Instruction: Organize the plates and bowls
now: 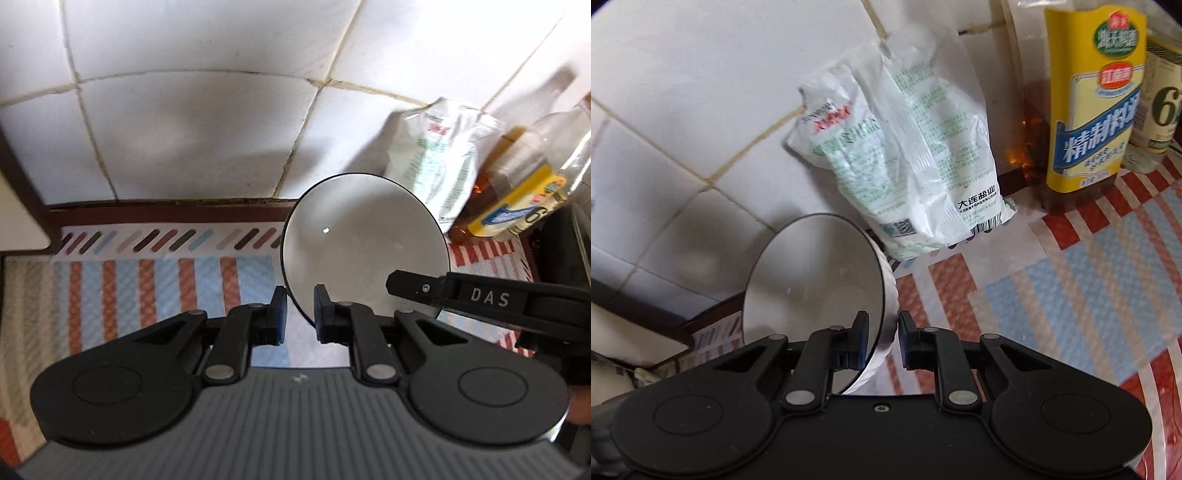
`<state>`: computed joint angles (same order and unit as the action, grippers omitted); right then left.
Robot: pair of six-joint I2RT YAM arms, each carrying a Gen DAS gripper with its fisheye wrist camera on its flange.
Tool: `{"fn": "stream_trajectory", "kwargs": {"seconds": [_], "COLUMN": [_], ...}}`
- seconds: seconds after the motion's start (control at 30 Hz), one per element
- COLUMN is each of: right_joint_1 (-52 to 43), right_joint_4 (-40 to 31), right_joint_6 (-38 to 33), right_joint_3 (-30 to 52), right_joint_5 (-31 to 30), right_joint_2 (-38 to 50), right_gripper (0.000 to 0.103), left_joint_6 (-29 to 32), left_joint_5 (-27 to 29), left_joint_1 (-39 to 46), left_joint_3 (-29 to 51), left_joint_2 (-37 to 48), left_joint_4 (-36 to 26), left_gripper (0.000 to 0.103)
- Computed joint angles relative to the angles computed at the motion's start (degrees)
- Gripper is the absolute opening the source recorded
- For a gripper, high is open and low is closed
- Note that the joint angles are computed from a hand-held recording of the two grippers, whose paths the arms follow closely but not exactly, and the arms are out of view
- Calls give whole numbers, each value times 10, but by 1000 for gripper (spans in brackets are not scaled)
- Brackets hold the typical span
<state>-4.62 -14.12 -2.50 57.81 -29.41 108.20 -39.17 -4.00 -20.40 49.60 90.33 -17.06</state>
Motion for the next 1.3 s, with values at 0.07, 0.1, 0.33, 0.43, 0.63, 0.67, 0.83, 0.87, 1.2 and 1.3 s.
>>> {"fn": "stream_trajectory", "kwargs": {"seconds": [0.07,0.1,0.33,0.43,0.63,0.67,0.83,0.87,1.2,1.3], "right_joint_1": [-6,-13,-56,-70,-144,-156,-253,-274,-467,-500], "right_joint_4": [-7,-10,-73,-83,-191,-205,-316,-343,-523,-537], "right_joint_6": [-4,-10,-47,-58,-111,-119,-200,-219,-445,-498], "right_joint_3": [-19,-33,-121,-170,-201,-205,-199,-197,-192,-196], "right_joint_5": [-5,-13,-23,-16,-51,-55,-115,-125,-151,-132], "right_joint_2": [-29,-45,-204,-299,-438,-450,-470,-476,-463,-454], "right_gripper": [21,21,21,21,21,21,22,22,22,22], "left_joint_6": [1,-2,7,-5,-36,-45,-73,-84,-189,-230], "left_joint_5": [-28,-38,-110,-143,-174,-182,-218,-229,-260,-258], "left_joint_1": [-18,-28,-113,-163,-238,-251,-325,-343,-472,-500], "left_joint_3": [-11,-11,-14,-3,9,7,28,34,16,2], "left_joint_2": [-31,-48,-167,-201,-277,-294,-334,-336,-314,-297], "left_joint_4": [-7,-21,-115,-166,-243,-249,-307,-320,-353,-344], "left_gripper": [13,13,13,13,13,13,14,14,13,13]}}
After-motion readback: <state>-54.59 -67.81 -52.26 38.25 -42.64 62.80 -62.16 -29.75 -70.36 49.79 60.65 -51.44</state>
